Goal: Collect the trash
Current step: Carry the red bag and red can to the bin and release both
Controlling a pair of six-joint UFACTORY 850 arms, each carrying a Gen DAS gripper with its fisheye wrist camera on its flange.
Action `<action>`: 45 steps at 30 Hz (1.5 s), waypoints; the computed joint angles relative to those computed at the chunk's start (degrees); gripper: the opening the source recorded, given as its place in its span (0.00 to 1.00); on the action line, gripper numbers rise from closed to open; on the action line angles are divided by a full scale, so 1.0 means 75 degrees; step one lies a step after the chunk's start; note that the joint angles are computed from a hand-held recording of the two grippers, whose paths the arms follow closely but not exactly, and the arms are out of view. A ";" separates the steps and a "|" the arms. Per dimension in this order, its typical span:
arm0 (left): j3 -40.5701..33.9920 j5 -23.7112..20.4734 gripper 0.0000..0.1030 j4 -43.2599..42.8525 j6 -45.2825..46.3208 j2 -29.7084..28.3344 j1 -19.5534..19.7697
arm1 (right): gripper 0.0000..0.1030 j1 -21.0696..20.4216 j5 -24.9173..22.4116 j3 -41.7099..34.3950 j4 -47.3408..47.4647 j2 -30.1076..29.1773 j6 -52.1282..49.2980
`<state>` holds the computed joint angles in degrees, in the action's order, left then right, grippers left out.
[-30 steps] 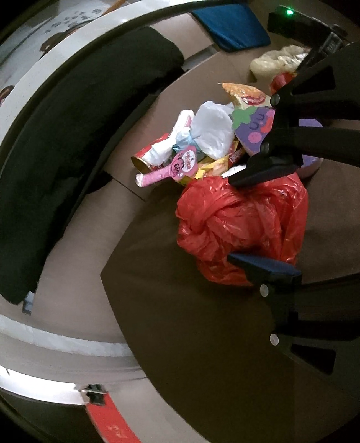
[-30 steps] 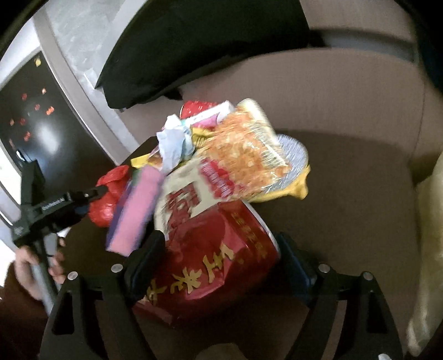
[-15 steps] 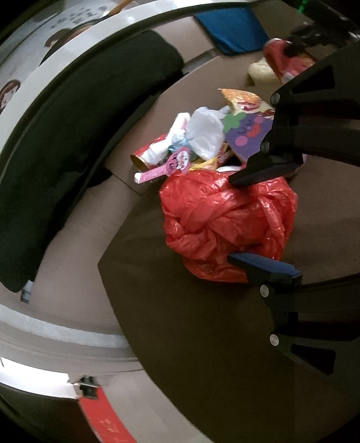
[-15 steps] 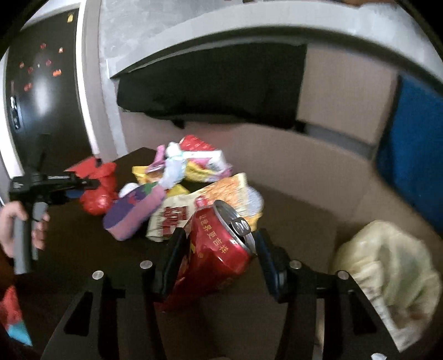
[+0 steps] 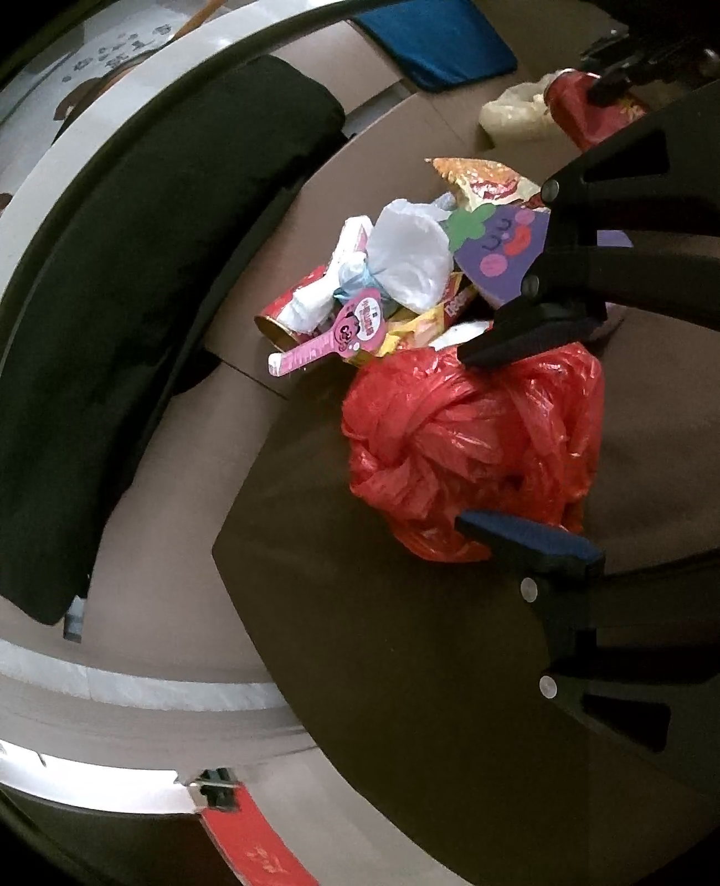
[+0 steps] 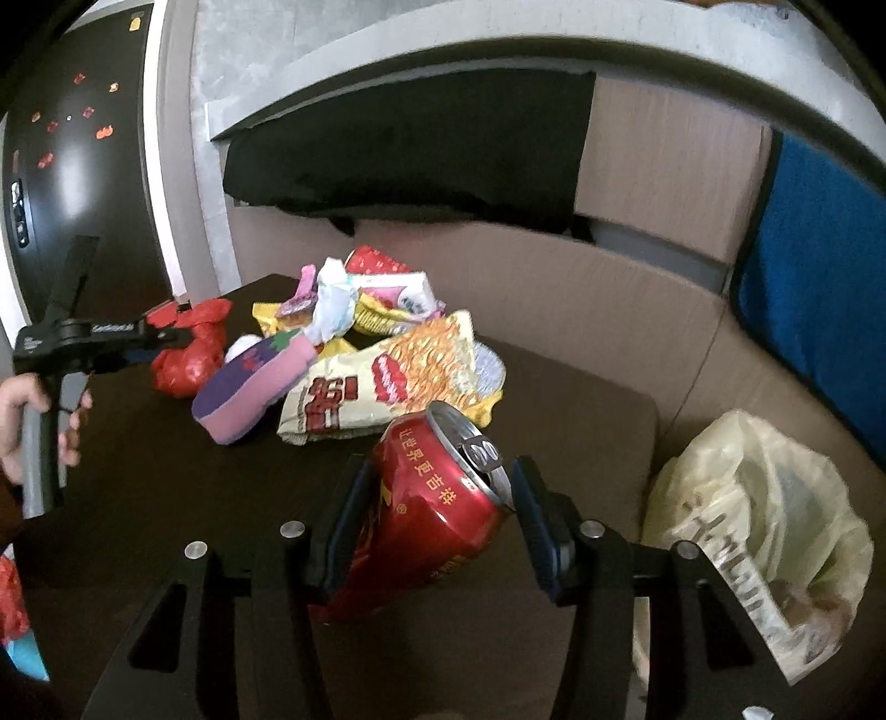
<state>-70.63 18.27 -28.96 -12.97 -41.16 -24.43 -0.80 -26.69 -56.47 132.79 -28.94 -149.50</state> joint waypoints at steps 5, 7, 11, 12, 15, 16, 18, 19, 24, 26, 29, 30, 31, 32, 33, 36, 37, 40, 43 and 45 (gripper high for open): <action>-0.0189 0.0162 0.34 -0.1291 0.1783 -0.0038 -0.0240 | 0.52 -0.0112 -0.0284 -0.0307 -0.1477 -0.0309 0.1911; -0.0159 0.0261 0.33 -0.1927 0.2543 0.0050 -0.0366 | 0.52 -0.0145 -0.0452 -0.0489 -0.2273 -0.0461 0.2826; 0.0166 0.0835 0.32 -0.2700 0.3434 0.0481 -0.0690 | 0.47 -0.0066 -0.0542 -0.0335 -0.1817 -0.0216 0.2214; 0.0251 0.1017 0.32 -0.2873 0.3677 0.0619 -0.0810 | 0.47 -0.0045 -0.0552 -0.0242 -0.1545 -0.0088 0.1850; 0.0479 0.1401 0.32 -0.3227 0.4102 0.1007 -0.1137 | 0.47 -0.0078 -0.0635 -0.0166 -0.1556 0.0124 0.1735; 0.0532 0.1472 0.32 -0.3316 0.4168 0.1107 -0.1228 | 0.46 -0.0094 -0.0656 -0.0125 -0.1508 0.0193 0.1656; 0.0675 0.1582 0.32 -0.3149 0.3951 0.1328 -0.1402 | 0.46 -0.0119 -0.0695 0.0005 -0.1269 0.0381 0.1332; 0.0707 0.1608 0.32 -0.3092 0.3894 0.1396 -0.1465 | 0.46 -0.0132 -0.0716 0.0060 -0.1172 0.0457 0.1202; 0.0761 0.1819 0.32 -0.3235 0.4115 0.1676 -0.1912 | 0.46 -0.0282 -0.0956 0.0464 -0.0563 0.1006 0.0340; 0.0714 0.2059 0.32 -0.3313 0.4244 0.1749 -0.2131 | 0.46 -0.0382 -0.1056 0.0597 -0.0328 0.1223 -0.0003; 0.0515 0.2506 0.32 -0.3286 0.4505 0.1791 -0.2484 | 0.46 -0.0607 -0.1268 0.0728 0.0012 0.1527 -0.0493; 0.0432 0.2590 0.32 -0.3249 0.4556 0.1792 -0.2586 | 0.46 -0.0702 -0.1344 0.0742 0.0058 0.1610 -0.0581; 0.0342 0.2657 0.32 -0.3195 0.4589 0.1786 -0.2683 | 0.46 -0.0770 -0.1394 0.0745 0.0110 0.1669 -0.0656; 0.0209 0.2693 0.32 -0.3131 0.4647 0.1757 -0.2759 | 0.46 -0.0897 -0.1489 0.0759 0.0215 0.1763 -0.0810; 0.0011 0.2723 0.32 -0.3108 0.4764 0.1687 -0.2851 | 0.46 -0.0991 -0.1549 0.0767 0.0277 0.1826 -0.0911; -0.0713 0.2676 0.32 -0.3125 0.5208 0.1322 -0.3055 | 0.46 -0.1390 -0.1759 0.0741 0.0459 0.1995 -0.1233; -0.0993 0.2636 0.32 -0.3158 0.5377 0.1155 -0.3105 | 0.46 -0.1551 -0.1815 0.0705 0.0491 0.2022 -0.1306; -0.1995 0.2392 0.32 -0.3251 0.5844 0.0508 -0.3201 | 0.46 -0.1966 -0.1868 0.0545 0.0485 0.2001 -0.1313; -0.3174 0.1837 0.32 -0.3365 0.6258 -0.0280 -0.3197 | 0.46 -0.2404 -0.1793 0.0355 0.0475 0.1916 -0.1232; -0.4022 0.1518 0.32 -0.3584 0.6702 -0.0880 -0.3194 | 0.46 -0.2694 -0.1747 0.0272 0.0306 0.1866 -0.0979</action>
<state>-100.79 29.65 -55.84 37.29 -47.76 -48.39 -21.01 -39.80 -54.43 135.09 -14.94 -156.85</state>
